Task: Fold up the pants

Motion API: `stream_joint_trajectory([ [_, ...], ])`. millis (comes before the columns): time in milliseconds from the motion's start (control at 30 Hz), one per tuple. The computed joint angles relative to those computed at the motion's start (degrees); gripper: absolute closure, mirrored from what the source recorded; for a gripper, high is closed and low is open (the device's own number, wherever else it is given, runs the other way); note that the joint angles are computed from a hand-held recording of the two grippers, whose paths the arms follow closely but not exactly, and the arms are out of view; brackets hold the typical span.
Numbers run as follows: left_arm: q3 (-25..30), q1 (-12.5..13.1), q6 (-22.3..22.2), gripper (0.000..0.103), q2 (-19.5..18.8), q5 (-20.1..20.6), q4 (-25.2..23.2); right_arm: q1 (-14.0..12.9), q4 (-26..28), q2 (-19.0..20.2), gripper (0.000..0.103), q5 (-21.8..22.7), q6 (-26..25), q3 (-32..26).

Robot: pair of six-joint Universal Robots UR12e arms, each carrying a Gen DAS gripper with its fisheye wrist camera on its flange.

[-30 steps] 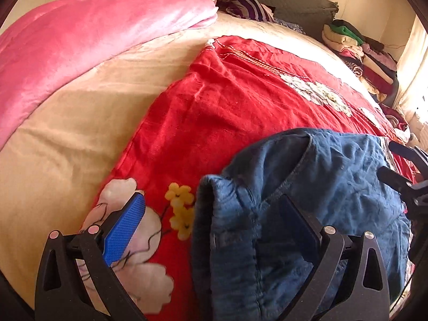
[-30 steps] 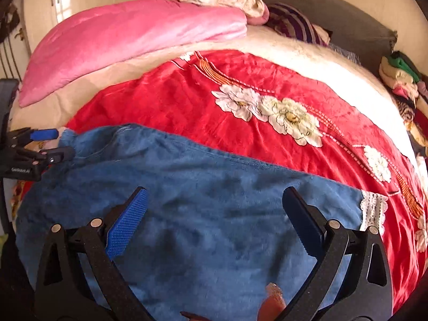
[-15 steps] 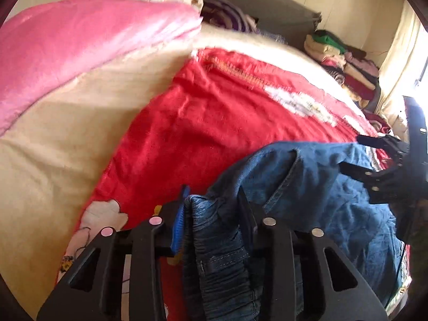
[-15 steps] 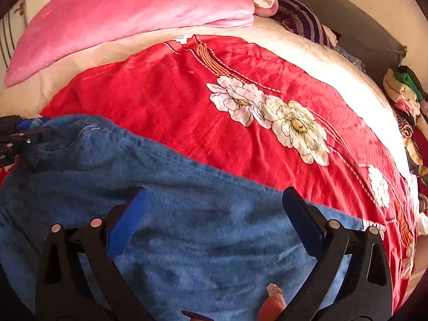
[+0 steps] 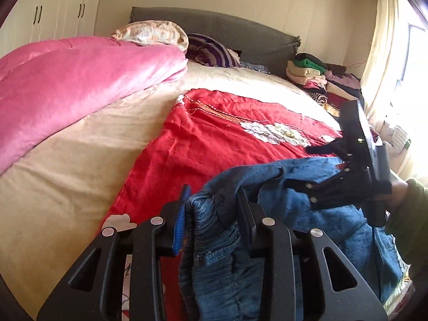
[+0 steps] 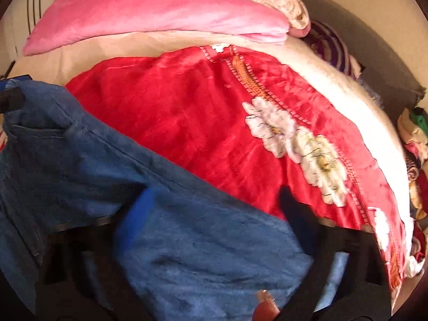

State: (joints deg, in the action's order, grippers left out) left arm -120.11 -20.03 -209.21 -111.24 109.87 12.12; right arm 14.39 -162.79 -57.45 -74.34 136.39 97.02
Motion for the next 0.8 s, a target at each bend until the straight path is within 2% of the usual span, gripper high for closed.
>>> stream_joint_trajectory([
  [33, 0.0, -0.2, 0.2, 0.071, 0.0, 0.4, -0.3, -0.2, 2.3, -0.2, 0.056, 1.5, 0.0, -0.3],
  [100, 0.1, -0.5, 0.4, 0.071, -0.1, 1.1, -0.8, -0.6, 2.8, -0.6, 0.082, 3.2, 0.3, 0.1],
  [200, 0.0, -0.8, 0.4, 0.071, 0.0, 2.1, -1.2, -1.9, 2.0, -1.9, 0.093, 7.4, 1.1, 1.8],
  [300, -0.3, -1.0, 0.2, 0.071, 0.2, 2.6, -1.0, -3.3, 0.7, -3.3, 0.097, 11.3, 2.7, 3.7],
  [600, -1.3, -2.6, 0.1, 0.071, 1.3, 3.5, -0.3, -7.2, -4.1, -9.1, 0.098, 20.0, 5.1, 12.5],
  [800, -3.2, -4.5, -0.1, 0.07, 2.8, 2.8, 0.3, -9.5, -6.5, -12.9, 0.098, 23.4, 6.5, 19.1],
])
